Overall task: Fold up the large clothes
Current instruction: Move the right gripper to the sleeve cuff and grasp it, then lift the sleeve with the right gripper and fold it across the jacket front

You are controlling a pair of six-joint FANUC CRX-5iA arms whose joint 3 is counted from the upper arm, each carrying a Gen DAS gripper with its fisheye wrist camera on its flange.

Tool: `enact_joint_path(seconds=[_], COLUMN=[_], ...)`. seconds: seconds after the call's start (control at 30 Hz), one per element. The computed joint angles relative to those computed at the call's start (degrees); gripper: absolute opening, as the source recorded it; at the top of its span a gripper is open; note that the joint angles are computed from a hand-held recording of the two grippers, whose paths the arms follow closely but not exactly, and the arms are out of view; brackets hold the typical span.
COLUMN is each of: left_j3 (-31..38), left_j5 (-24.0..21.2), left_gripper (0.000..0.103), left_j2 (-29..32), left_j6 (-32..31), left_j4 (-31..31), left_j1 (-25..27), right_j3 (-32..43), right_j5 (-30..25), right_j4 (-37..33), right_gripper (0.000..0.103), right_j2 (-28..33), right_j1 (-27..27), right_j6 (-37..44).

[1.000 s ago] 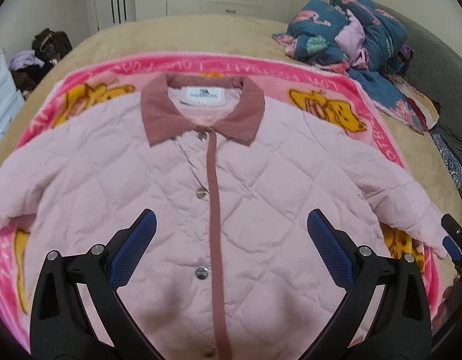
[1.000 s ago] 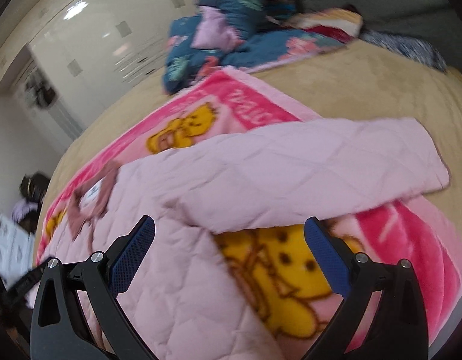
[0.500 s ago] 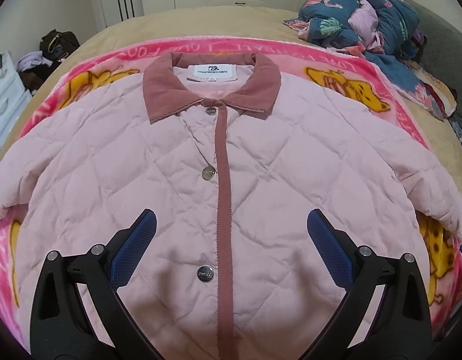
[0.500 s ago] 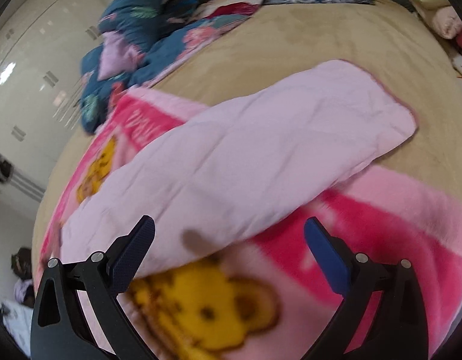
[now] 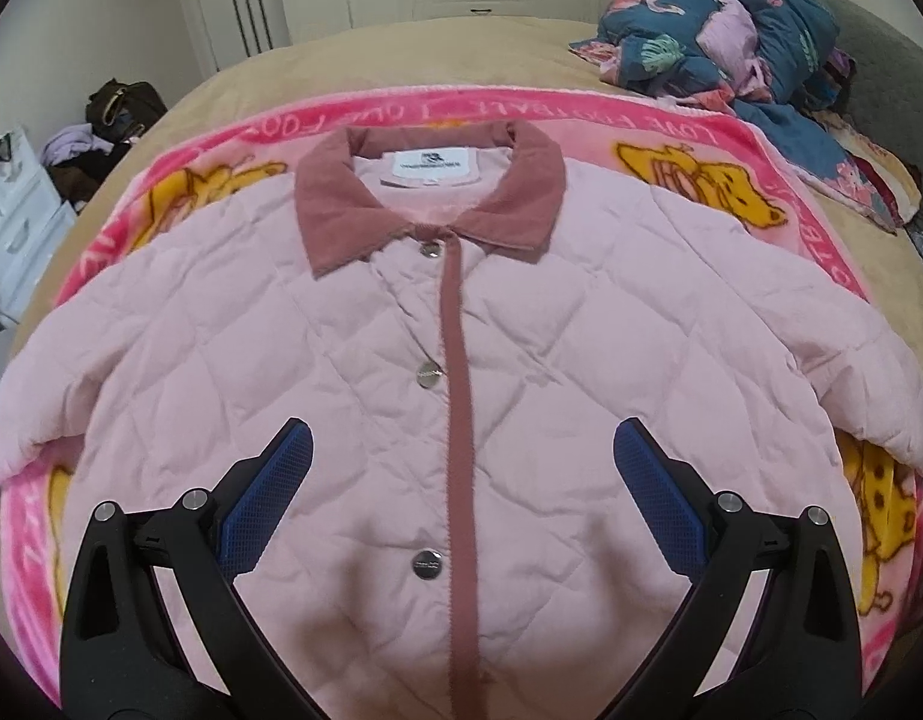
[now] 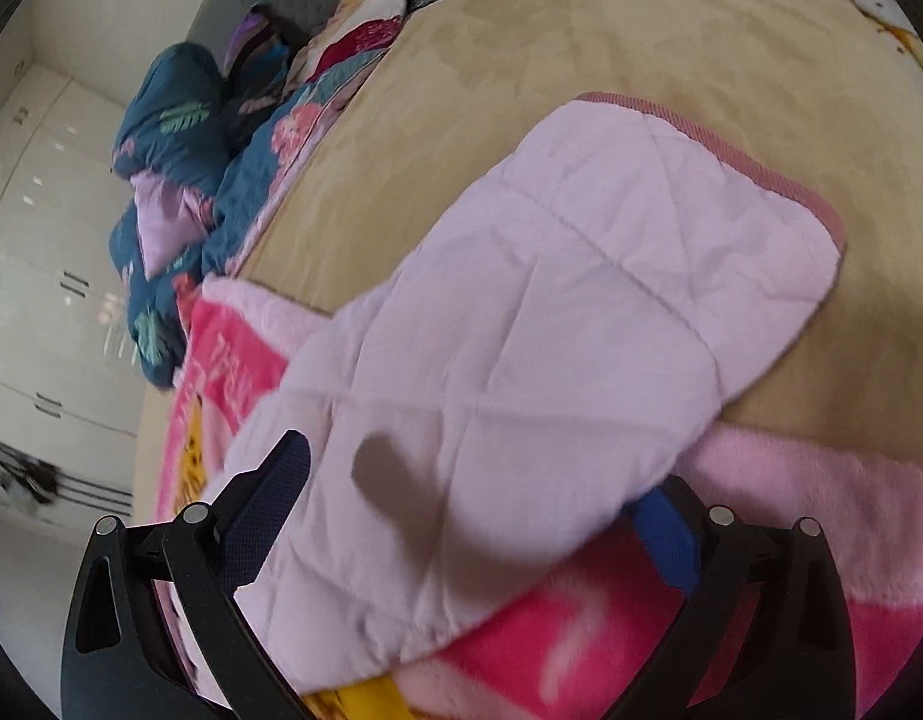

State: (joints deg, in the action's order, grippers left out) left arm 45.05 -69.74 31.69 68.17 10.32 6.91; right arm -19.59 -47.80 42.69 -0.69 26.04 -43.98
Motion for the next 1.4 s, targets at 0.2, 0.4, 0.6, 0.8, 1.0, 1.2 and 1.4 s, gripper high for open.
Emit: enact_joint_path(seconds=[0.2,0.4,0.6,0.8,1.0,1.2,1.4], left_j3=[3.66,8.05,10.54,10.95,9.09,6.51,3.96], left_j5=[-3.56,-5.24,-6.79,-6.17,-6.09,-4.30,-2.69], left_gripper=[0.094,0.094,0.094,0.094,0.094,0.094,0.094], left_j2=[1.68,3.18,4.13,4.05,4.41,4.28,4.40], left_j6=[1.21,2.81,3.08,3.26,2.06,2.60,2.41], left_j4=[1.97,1.82,5.52,6.55,12.87,15.23,19.32], left_j1=[1.56,2.82,4.80,6.16,9.03,11.06,13.08], right_j3=[-2.95,2.45,11.57,23.64,35.63,48.82,61.03], right_j5=[4.55,3.62,3.67,3.52,4.09,3.04,-0.37], right_j4=[3.98,13.02,20.09,21.39,18.32,10.16,1.41], right_gripper=[0.038,0.026,0.021,0.021,0.021,0.020,0.020], right_j2=[-1.39,-0.17,3.91,10.43,17.77,26.32,34.76], right_j1=[-3.22,-2.56,-0.66,3.01,6.12,9.13,12.18], right_j6=[-0.63,7.59,19.08,33.98,47.51,61.64,72.18])
